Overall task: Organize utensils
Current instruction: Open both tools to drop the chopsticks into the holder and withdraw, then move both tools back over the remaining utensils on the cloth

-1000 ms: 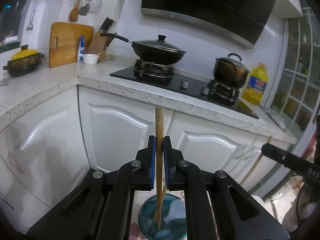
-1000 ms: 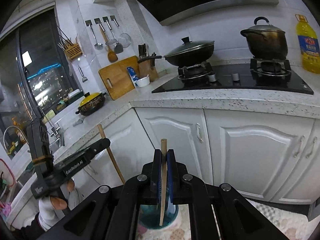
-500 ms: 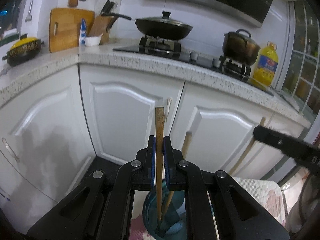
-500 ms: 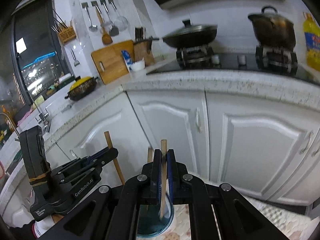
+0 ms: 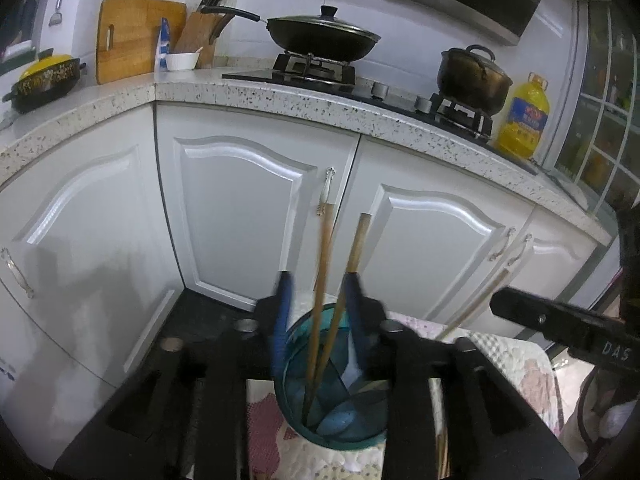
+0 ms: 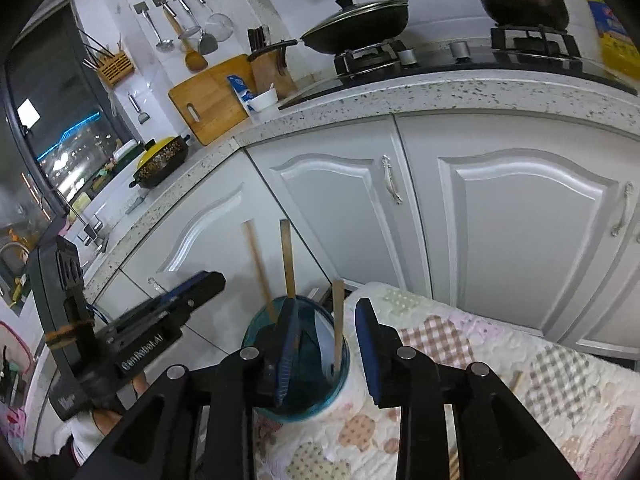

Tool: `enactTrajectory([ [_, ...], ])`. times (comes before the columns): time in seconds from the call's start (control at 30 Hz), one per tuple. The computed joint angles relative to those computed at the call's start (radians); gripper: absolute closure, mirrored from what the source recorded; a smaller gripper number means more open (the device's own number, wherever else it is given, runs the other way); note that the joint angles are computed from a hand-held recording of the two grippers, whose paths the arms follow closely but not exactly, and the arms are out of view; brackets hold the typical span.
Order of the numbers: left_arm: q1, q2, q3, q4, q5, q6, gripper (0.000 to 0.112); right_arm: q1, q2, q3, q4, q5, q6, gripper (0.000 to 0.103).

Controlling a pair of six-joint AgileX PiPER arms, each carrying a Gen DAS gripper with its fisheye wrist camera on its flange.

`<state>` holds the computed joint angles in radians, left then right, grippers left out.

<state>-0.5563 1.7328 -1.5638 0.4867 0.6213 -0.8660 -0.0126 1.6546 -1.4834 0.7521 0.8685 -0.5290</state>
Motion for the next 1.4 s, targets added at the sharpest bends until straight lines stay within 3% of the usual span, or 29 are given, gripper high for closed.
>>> enactTrajectory([
  [0.23,-0.066,-0.078,0.078,0.021,0.015,-0.043,0.075,-0.079,-0.103,0.159,0.056,0.014,-0.068,0.073],
  [0.47,-0.187,-0.092,0.116,0.065,0.053,-0.107,0.074,-0.116,-0.222,0.329,0.001,-0.031,-0.088,0.072],
  [0.9,-0.342,-0.016,0.086,0.062,0.090,-0.136,0.074,-0.280,-0.362,0.497,0.037,0.028,-0.168,0.071],
  [1.4,-0.398,0.068,0.037,0.015,0.102,-0.108,0.074,-0.479,-0.415,0.594,0.058,0.105,-0.255,0.071],
])
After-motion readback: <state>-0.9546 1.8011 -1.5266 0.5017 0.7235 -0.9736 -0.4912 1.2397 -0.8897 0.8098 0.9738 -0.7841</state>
